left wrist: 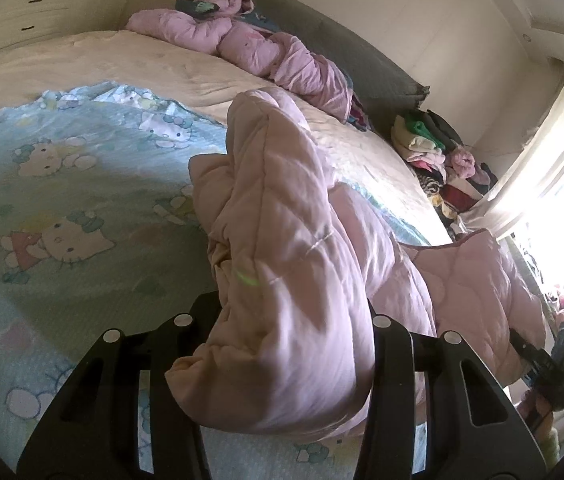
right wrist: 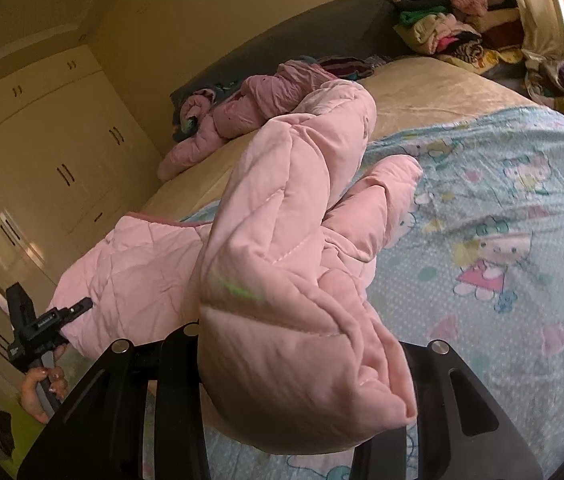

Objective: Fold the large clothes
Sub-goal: 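Lift the grasped side with both tools and fold it over the jacket, then lay the folded side down and open both tools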

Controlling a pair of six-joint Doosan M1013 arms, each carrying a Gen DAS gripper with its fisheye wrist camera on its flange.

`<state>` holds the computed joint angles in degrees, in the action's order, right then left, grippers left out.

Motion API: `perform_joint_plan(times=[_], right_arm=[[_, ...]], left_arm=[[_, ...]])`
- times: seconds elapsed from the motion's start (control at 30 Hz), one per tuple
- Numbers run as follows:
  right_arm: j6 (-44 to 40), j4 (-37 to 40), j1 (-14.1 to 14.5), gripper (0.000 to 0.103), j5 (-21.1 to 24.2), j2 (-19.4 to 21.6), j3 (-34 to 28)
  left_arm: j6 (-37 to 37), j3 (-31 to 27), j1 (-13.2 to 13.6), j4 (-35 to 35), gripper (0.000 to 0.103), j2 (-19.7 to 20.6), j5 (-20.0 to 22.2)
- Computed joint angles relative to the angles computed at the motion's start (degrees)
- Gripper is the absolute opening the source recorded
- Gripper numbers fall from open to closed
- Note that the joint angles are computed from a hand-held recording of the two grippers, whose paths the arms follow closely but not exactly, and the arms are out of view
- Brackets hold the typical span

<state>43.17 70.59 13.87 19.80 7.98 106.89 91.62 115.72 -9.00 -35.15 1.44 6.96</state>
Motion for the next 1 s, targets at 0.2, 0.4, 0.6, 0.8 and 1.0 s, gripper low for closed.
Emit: perform_joint_plan(times=[0.2, 0.4, 0.6, 0.8, 1.0], right_arm=[[0.04, 3.83, -0.75, 0.035, -0.29, -0.32, 1.94], [2.31, 6.42, -1.94, 0.035, -0.04, 0.49, 2.78], [15.29, -2.98, -2.18, 0.035, -0.98, 2.06, 2.41], [23.15, -11.15, -1.90, 0.035, -0.90, 3.41, 1.20], [33.89, -21.86, -0.95, 0.039, -1.52, 4.96, -0.48]], left_arm=[[-19.92, 0.21, -0.56, 20.30, 0.036, 0.21, 0.08], [-34.64, -0.12, -0.69, 35.22, 0.039, 1.25, 1.17], [-43.08, -1.02, -0.86, 44.03, 0.043, 2.43, 2.84], [-47.20, -1.42, -0.81, 48.14, 0.047, 3.22, 4.22], [-48.15, -1.82, -0.76, 48.44, 0.050, 3.66, 5.04]])
